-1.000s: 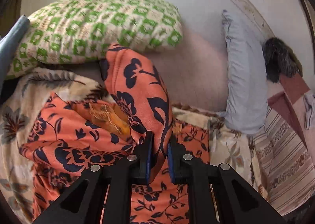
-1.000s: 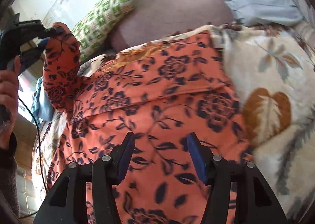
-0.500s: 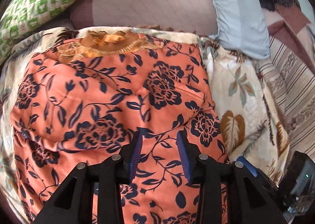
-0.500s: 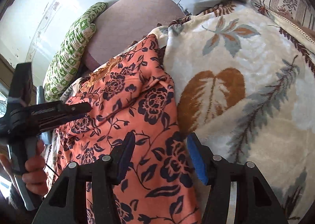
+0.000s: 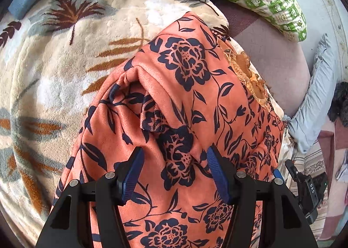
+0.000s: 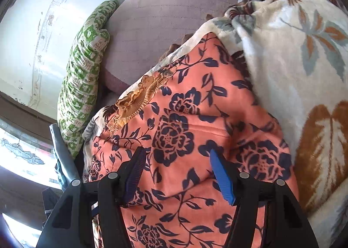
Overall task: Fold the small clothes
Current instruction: 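Fold the sleeve across the shirt body with the left gripper toward the right gripper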
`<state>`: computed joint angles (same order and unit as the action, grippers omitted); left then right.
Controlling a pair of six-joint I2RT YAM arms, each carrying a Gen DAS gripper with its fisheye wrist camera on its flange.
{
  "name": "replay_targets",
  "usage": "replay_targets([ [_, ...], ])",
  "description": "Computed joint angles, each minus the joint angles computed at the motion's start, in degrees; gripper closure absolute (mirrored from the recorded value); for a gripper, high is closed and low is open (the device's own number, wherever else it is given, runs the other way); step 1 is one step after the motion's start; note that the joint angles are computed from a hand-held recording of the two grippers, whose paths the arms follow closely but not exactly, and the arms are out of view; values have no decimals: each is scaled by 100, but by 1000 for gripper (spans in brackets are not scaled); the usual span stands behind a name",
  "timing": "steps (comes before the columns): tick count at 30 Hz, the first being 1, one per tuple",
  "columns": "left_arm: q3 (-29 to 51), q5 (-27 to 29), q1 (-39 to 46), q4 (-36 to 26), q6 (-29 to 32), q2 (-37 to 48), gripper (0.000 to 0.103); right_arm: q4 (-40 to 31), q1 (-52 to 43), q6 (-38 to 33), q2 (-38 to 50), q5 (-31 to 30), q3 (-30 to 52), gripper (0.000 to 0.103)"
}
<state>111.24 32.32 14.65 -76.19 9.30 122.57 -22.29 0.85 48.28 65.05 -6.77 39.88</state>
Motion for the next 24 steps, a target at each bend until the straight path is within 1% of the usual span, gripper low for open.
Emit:
replay_targets([
  [4,-46,84,-26,97,47,97,44,-586,437,-261,1540,419,1371,39],
  [6,-147,83,-78,181,66,54,44,-1089,654,-260,2362,715,2141,39],
  [8,-218,71,-164,288,-2,31,44,-1533,869,-284,3024,1128,2762,39],
  [9,-162,32,-181,259,-1,74,44,-1877,980,-369,3331,1443,3063,42],
  [10,-74,-11,-195,200,-3,137,44,-2045,1081,-419,3463,1727,3167,45],
  [11,-13,0,-203,160,-17,161,44,-2023,1146,-460,3400,1897,3061,58],
  [12,-9,-11,-225,228,-53,180,44,-1875,1162,-506,3210,1945,2809,76],
  [13,-33,-71,-246,325,-113,179,51,-1657,1115,-551,2942,1830,2487,83],
  [14,-52,-84,-270,413,-170,181,62,-1454,1042,-561,2639,1680,2162,97],
  [15,-65,-100,-296,487,-211,184,67,-1349,963,-567,2356,1590,1904,99],
  [16,-29,-79,-325,509,-248,208,81,-1250,875,-608,2094,1499,1719,100],
  [17,133,-42,-349,372,-252,284,90,-1204,782,-642,1867,1419,1635,100],
  [19,330,112,-342,313,-424,230,90,-844,595,-712,1156,1225,1465,100],
  [20,349,281,-303,363,-451,109,89,-520,507,-817,664,1131,1327,100],
  [21,331,402,-275,446,-493,-26,89,-340,458,-936,271,1126,1299,101],
  [23,221,593,-269,550,-474,-237,87,-178,267,-1047,-319,1035,1128,101],
  [24,40,575,-306,669,-468,-361,87,-188,161,-982,-528,978,971,101],
])
